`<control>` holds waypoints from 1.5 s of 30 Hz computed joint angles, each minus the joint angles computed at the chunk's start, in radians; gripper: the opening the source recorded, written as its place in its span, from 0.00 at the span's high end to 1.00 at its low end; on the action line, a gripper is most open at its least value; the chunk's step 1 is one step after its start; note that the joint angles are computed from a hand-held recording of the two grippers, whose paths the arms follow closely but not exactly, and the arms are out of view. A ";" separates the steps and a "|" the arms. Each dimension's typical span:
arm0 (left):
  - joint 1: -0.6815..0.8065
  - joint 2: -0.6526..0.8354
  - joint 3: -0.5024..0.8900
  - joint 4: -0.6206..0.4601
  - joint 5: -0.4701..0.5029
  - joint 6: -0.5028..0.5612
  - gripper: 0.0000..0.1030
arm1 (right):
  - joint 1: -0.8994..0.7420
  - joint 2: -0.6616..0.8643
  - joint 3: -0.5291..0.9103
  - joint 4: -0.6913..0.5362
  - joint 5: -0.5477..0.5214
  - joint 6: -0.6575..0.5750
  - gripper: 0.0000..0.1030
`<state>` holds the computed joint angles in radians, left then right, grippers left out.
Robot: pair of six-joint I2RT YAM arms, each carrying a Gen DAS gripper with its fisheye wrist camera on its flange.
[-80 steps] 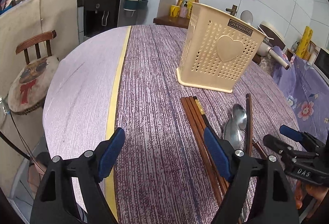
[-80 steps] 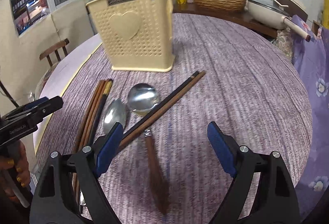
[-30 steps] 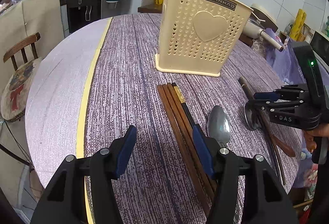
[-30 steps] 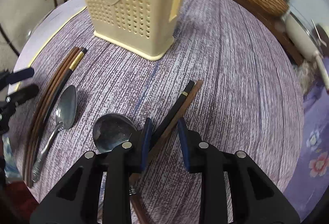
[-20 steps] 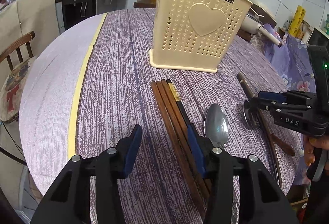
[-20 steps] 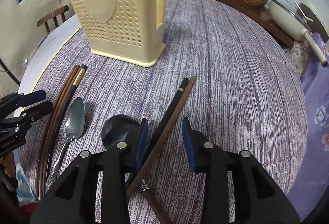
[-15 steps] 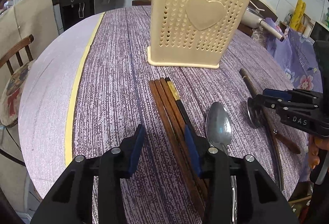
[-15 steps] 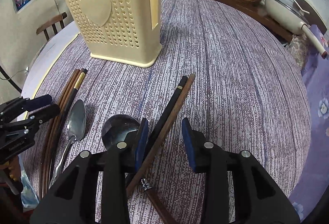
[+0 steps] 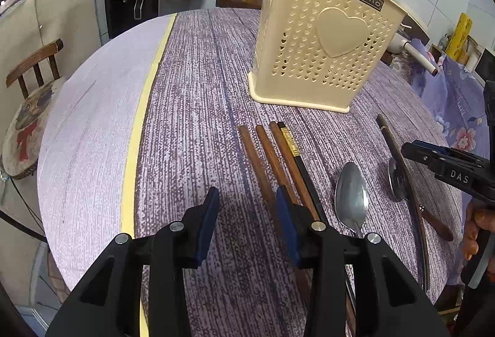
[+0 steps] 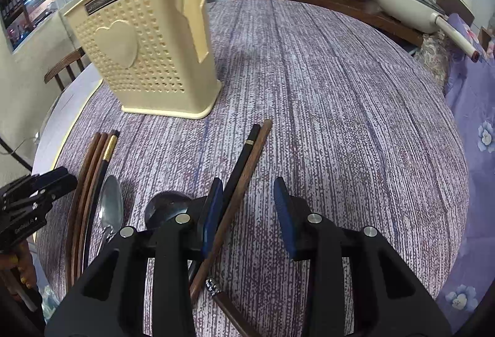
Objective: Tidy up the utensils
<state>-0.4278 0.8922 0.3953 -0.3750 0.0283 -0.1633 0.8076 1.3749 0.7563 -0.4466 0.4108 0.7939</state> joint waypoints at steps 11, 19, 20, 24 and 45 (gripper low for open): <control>-0.007 0.065 0.023 0.029 -0.041 0.019 0.66 | -0.111 0.016 -0.020 0.053 -0.085 0.019 0.74; 0.006 0.129 0.052 0.060 -0.028 0.019 0.66 | -0.112 0.065 0.005 0.083 -0.083 0.033 0.75; 0.001 0.132 0.051 0.065 -0.036 0.021 0.66 | -0.112 0.066 0.005 0.087 -0.086 0.034 0.75; -0.004 0.124 0.042 0.070 -0.043 0.029 0.66 | -0.115 0.055 -0.014 0.126 -0.104 0.039 0.75; -0.007 0.174 0.085 0.049 -0.060 0.042 0.68 | -0.093 0.220 0.173 -0.026 -0.039 -0.001 0.77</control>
